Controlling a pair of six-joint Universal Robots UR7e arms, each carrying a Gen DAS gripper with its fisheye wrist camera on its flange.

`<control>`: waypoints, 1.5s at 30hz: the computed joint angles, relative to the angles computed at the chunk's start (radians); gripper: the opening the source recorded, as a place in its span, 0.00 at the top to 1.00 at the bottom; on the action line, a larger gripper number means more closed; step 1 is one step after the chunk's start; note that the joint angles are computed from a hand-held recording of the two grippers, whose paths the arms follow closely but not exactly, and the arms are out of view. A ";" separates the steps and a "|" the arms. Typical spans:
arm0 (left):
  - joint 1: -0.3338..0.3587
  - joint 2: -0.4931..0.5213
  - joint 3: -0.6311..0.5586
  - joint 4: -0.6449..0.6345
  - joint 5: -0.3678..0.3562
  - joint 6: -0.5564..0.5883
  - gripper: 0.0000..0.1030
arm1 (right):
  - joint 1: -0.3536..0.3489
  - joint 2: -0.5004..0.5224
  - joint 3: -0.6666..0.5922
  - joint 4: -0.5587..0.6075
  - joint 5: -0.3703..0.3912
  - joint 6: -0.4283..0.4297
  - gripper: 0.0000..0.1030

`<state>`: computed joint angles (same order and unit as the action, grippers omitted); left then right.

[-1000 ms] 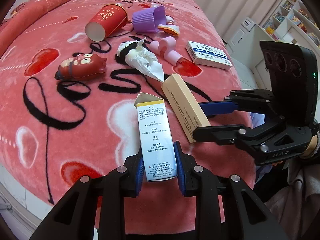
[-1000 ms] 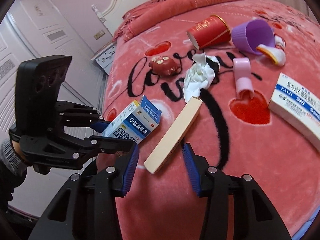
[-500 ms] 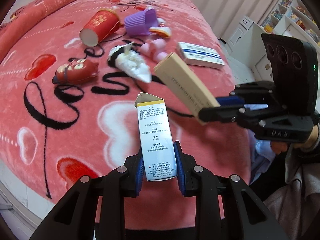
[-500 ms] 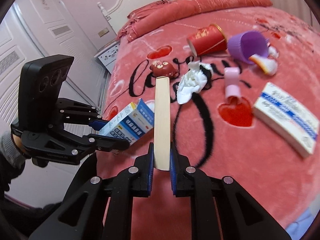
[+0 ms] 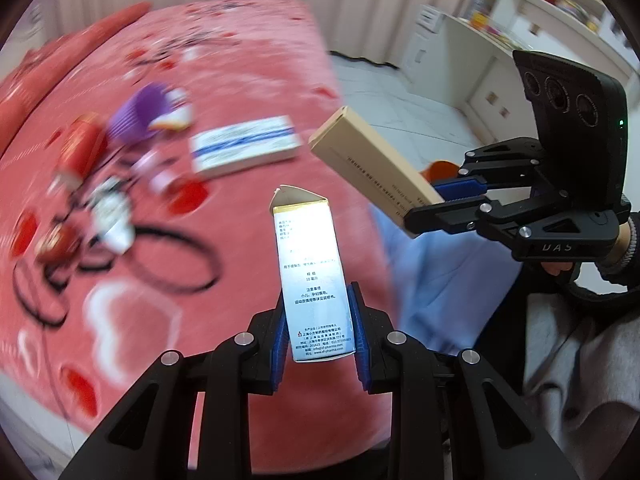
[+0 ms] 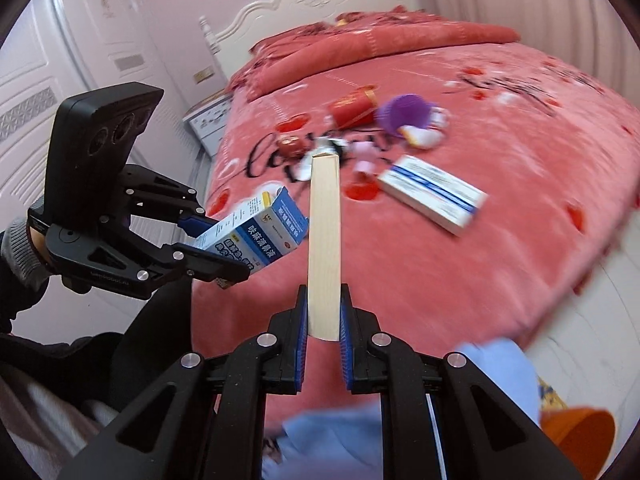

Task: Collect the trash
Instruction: 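Carry both boxes over the orange bin beside the bed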

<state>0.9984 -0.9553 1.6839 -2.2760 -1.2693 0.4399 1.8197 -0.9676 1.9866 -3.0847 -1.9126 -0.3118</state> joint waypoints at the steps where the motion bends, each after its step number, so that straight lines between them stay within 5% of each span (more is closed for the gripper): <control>1: -0.014 0.015 -0.002 -0.004 -0.011 0.004 0.72 | -0.006 -0.030 0.036 -0.026 -0.008 0.006 0.86; 14: -0.147 0.242 -0.139 0.051 -0.158 0.091 0.72 | -0.157 -0.394 0.403 -0.238 -0.094 0.070 0.86; 23: -0.210 0.449 -0.300 0.117 -0.246 0.150 0.72 | -0.391 -0.640 0.569 -0.290 -0.072 0.072 0.86; 33: -0.230 0.637 -0.468 0.185 -0.279 0.160 0.72 | -0.660 -0.767 0.639 -0.315 0.056 0.041 0.86; 45: -0.242 0.753 -0.580 0.205 -0.252 0.151 0.68 | -0.817 -0.740 0.627 -0.348 0.142 0.045 0.86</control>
<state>0.7562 -0.2024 1.1034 -2.0712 -1.5213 0.5914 1.0023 -1.7080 2.6135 -3.4326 -1.7708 -0.2665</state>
